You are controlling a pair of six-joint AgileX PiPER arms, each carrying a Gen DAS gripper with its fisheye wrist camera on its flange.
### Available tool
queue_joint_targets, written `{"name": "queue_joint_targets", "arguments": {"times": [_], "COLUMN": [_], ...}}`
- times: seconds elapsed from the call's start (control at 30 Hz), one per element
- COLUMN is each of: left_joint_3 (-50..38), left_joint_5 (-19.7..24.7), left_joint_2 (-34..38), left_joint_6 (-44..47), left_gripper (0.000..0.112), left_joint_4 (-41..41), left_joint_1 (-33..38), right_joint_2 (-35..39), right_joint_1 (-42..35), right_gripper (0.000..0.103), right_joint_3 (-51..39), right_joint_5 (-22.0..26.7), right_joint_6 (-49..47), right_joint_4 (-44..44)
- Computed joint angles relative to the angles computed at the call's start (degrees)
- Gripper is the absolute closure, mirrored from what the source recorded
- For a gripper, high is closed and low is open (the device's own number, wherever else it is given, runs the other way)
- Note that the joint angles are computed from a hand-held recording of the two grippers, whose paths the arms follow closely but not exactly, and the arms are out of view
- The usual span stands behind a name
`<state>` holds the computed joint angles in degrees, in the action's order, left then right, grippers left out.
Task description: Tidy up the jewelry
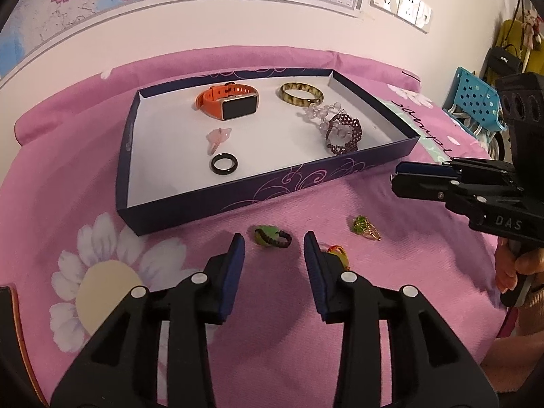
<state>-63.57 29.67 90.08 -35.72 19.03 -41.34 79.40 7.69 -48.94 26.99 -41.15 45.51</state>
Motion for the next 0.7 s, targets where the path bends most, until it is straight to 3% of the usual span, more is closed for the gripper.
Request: {"name": "queue_joint_targets", "arguments": {"times": [0.2, 0.7], "left_joint_3": [-1.47, -1.18], "left_joint_5": [0.90, 0.10], "left_joint_2": [1.35, -2.41], "left_joint_6": [0.47, -0.14], "left_gripper": [0.094, 0.094], "left_joint_4": [-0.20, 0.84], "left_joint_1": [0.26, -0.70], "right_joint_2": [0.42, 0.15], "right_joint_1": [-0.28, -0.28], "right_gripper": [0.084, 0.084], "right_joint_3": [-0.11, -2.34], "right_joint_5": [0.45, 0.31], "right_joint_6": [-0.81, -0.88], "right_joint_4": [0.59, -0.18]}}
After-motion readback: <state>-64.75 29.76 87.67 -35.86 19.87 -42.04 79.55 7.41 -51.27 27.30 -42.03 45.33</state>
